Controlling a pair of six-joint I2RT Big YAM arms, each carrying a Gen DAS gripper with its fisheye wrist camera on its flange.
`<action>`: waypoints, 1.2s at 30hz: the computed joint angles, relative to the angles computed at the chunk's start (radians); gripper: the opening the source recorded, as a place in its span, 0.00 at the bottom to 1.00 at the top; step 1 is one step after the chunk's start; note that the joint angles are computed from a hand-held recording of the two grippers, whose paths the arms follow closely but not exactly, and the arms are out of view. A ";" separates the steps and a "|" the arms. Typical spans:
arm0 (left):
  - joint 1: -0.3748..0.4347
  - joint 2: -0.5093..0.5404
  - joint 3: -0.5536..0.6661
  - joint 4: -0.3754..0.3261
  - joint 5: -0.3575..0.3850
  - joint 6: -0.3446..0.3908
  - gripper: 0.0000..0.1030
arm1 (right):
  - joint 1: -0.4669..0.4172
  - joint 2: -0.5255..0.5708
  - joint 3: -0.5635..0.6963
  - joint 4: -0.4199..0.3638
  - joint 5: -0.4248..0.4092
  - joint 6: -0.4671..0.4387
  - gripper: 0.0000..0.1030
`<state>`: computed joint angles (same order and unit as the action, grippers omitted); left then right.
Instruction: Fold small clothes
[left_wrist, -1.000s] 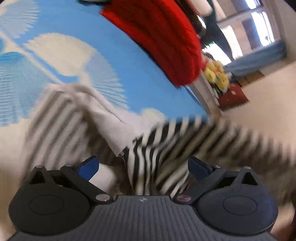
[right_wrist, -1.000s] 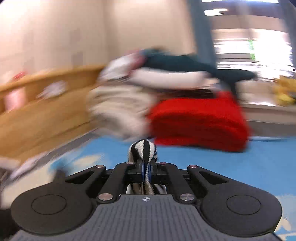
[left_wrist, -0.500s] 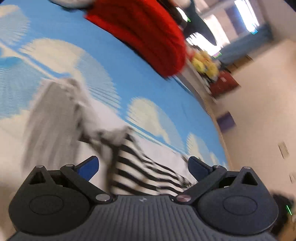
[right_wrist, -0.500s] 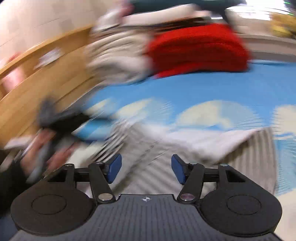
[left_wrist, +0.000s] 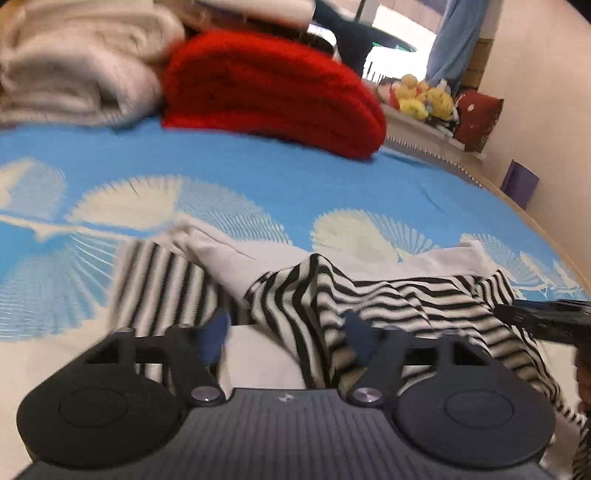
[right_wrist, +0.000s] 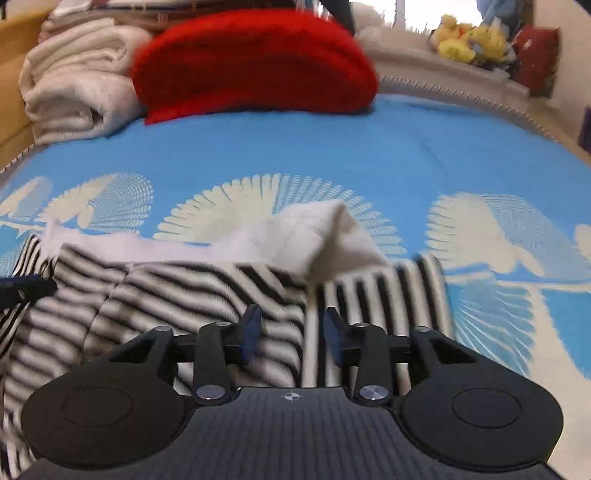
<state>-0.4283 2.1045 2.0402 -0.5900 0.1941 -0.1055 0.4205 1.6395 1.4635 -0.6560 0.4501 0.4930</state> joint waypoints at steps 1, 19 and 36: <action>-0.004 -0.038 -0.056 0.032 0.008 0.021 0.87 | 0.033 -0.056 -0.067 0.061 0.013 -0.020 0.57; 0.001 -0.552 -0.626 -0.024 -0.174 0.274 1.00 | 0.317 -0.482 -0.290 -0.394 0.176 0.268 0.76; 0.102 -0.692 -0.811 -0.330 0.254 -0.133 0.29 | 0.495 -0.624 -0.503 -0.464 -0.034 0.984 0.17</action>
